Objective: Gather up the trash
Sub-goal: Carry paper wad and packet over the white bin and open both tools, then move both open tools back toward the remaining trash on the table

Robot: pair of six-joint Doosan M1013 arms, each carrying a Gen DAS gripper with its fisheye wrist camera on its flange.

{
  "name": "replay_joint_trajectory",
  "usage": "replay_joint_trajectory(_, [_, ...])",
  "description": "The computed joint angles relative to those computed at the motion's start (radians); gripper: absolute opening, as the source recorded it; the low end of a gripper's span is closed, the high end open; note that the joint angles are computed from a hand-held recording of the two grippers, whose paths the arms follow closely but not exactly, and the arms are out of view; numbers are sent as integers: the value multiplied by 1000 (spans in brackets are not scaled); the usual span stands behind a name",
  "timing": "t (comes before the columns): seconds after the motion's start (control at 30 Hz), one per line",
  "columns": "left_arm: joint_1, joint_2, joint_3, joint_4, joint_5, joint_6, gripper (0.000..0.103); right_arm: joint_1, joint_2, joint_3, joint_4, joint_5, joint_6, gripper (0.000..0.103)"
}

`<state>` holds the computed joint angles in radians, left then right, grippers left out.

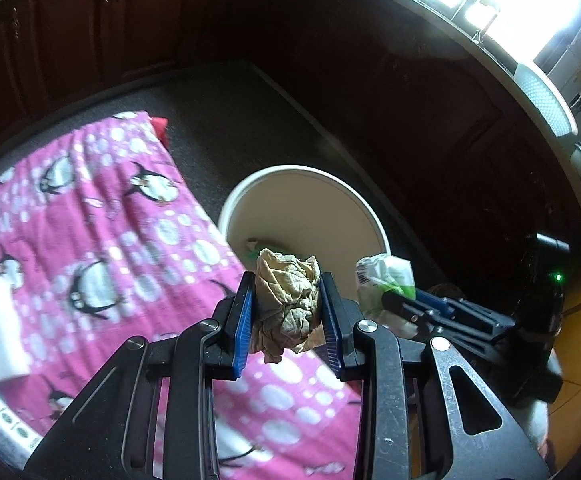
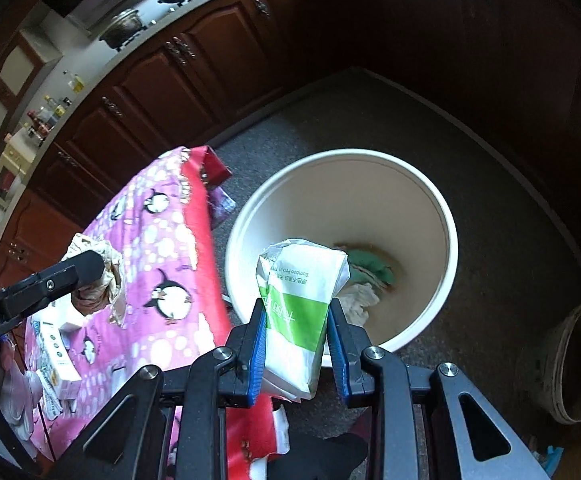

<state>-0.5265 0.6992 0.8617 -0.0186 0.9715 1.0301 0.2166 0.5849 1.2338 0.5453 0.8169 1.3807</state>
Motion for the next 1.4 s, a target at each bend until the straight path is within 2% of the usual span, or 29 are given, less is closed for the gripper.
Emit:
replay_joint_trajectory(0.3, [4,55,-55,-41,-10,-18,31,8,19,-2,-65,-41,74,27])
replay_joint_trajectory(0.33, [4,56,-53,-40,-16,-24,33,10,21,-2,-79,-55,87,30])
replay_joint_trajectory(0.37, [5,56,-49,-46,-23,-23,38,13,24,-4,-93,-64,100,42])
replay_joint_trajectory(0.4, [5,57,-49,-43,-21,-25,41,16,27,-7,-116,-71,118,48])
replay_joint_trajectory(0.43, [6,56,-46,-40,-19,-26,46,19,28,-6,-132,-79,131,50])
replay_joint_trajectory(0.53, [5,48,-32,-28,-22,-31,52,20,28,-5,-126,-74,131,50])
replay_joint_trajectory(0.83, [5,10,25,-7,-46,-33,52,22,18,9,-106,-58,113,50])
replay_joint_trajectory(1.1, [-1,-32,74,60,-50,-73,52,28,-5,24,-106,-81,106,50])
replay_joint_trajectory(1.4, [-11,-105,167,154,-74,-128,52,45,-20,18,-88,-64,76,51])
